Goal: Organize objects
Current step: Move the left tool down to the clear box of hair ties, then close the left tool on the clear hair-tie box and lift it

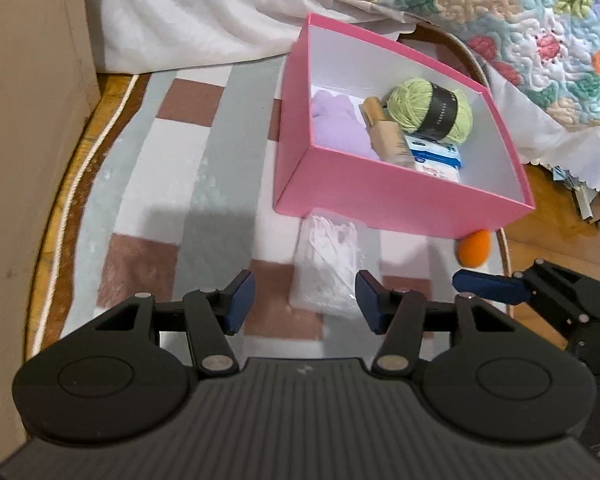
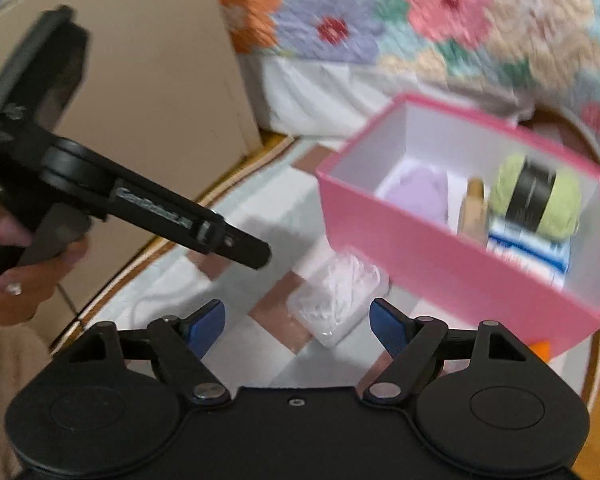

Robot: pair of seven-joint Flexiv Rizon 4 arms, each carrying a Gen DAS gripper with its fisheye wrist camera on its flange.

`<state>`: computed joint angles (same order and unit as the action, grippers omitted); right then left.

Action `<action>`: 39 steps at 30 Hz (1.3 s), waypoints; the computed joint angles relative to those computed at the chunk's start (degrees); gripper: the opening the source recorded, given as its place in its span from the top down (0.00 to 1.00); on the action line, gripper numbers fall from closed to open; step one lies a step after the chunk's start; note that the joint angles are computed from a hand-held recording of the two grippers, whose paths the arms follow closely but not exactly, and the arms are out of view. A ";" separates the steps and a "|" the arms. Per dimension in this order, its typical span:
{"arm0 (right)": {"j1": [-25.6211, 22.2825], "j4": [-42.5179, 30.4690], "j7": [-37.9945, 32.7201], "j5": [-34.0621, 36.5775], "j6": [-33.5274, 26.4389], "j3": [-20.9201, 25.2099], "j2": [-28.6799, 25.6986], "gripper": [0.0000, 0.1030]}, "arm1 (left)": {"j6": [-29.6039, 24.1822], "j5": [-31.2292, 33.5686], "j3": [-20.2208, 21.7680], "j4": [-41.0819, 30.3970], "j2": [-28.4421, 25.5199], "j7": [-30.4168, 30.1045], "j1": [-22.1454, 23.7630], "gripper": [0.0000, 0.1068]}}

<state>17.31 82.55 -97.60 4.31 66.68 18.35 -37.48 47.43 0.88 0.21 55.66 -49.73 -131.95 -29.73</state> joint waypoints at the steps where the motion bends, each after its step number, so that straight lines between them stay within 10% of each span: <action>1: 0.67 0.08 0.52 -0.41 1.08 -0.86 -0.82 0.19 | 1.65 0.08 -0.07 0.64 -0.42 -0.24 0.12 0.50; 23: 10.80 2.96 22.93 -17.73 18.87 -14.88 -11.11 0.18 | 23.38 -9.48 -6.08 6.12 -7.63 7.81 1.82 0.72; 39: 8.21 5.32 27.93 -21.32 17.05 -12.69 -9.03 0.31 | 21.06 -10.62 -2.23 5.16 -7.09 5.33 -1.48 0.69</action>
